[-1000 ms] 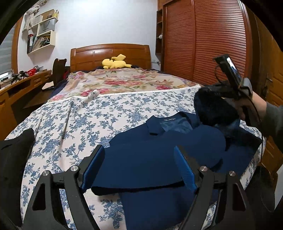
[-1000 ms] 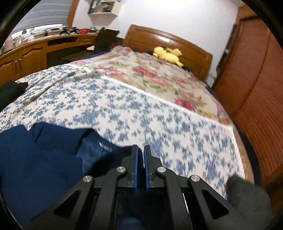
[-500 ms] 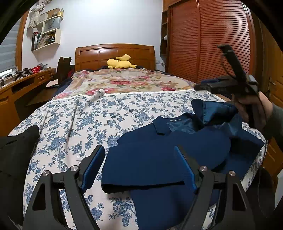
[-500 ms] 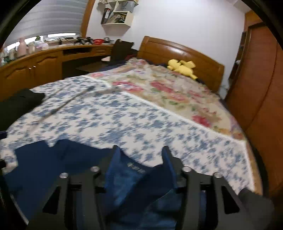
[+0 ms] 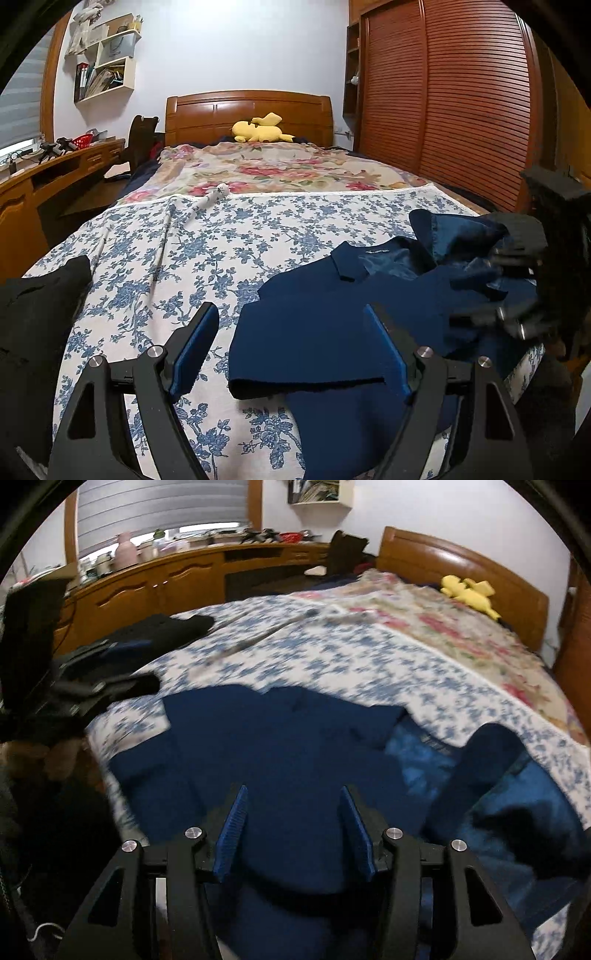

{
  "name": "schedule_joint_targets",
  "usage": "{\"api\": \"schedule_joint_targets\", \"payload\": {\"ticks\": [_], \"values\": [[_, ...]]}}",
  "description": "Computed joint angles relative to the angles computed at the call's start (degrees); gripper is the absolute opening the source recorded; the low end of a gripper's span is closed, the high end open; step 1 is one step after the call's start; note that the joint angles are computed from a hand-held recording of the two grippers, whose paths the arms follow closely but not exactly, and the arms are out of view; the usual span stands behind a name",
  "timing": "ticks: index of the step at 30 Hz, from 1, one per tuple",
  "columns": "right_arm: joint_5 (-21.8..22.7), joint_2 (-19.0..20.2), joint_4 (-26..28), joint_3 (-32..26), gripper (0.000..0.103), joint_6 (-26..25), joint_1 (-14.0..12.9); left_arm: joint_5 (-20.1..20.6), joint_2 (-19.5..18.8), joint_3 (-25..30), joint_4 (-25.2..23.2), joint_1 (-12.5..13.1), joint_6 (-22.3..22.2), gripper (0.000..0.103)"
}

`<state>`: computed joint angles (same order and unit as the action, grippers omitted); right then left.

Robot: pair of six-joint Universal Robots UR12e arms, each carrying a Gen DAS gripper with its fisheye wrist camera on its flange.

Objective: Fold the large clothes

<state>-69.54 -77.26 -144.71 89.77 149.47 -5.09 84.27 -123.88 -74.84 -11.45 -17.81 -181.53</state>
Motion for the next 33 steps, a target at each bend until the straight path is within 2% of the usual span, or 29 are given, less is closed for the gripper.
{"api": "schedule_joint_targets", "payload": {"ticks": [3, 8, 11, 14, 16, 17, 18, 20, 24, 28, 33], "values": [[1.50, -0.46, 1.47, 0.69, 0.065, -1.19, -0.27, 0.11, -0.01, 0.02, -0.14, -0.01, 0.09, 0.081], [1.09, 0.02, 3.02, 0.13, 0.070, -2.79, -0.03, 0.10, -0.01, -0.01, -0.25, 0.04, 0.21, 0.081], [-1.04, 0.69, 5.20, -0.36, 0.070, -4.64, 0.77, 0.02, -0.08, 0.04, -0.35, 0.07, 0.15, 0.081], [-5.93, 2.20, 6.81, -1.79, 0.070, -5.85, 1.99, -0.07, -0.07, -0.05, -0.28, 0.14, 0.05, 0.081], [-6.91, 3.03, 7.42, -2.68, 0.069, -6.99, 2.35, -0.12, -0.05, -0.12, -0.27, 0.16, 0.01, 0.081], [-6.91, 3.03, 7.42, -2.68, 0.059, -6.99, 2.35, -0.12, -0.05, -0.12, -0.27, 0.16, 0.01, 0.081], [-7.50, 3.37, 7.46, -3.05, 0.039, -7.56, 2.52, -0.17, -0.05, -0.14, -0.33, 0.18, -0.01, 0.081], [-7.43, 4.01, 7.56, -4.13, 0.012, -7.81, 2.57, -0.27, -0.04, -0.16, -0.41, 0.21, 0.08, 0.081], [-7.15, 4.97, 4.29, -5.65, 0.008, -7.36, 2.63, -0.60, -0.03, -0.21, -0.13, 0.28, 0.09, 0.081], [-7.17, 6.56, 1.34, -8.90, 0.008, -4.47, 2.56, -0.89, -0.11, -0.04, 0.19, 0.41, 0.05, 0.081], [-11.41, 11.31, -0.99, -15.42, 0.008, -2.11, 3.49, -1.20, -0.20, 0.13, 0.19, 0.51, -0.23, 0.081]]}}
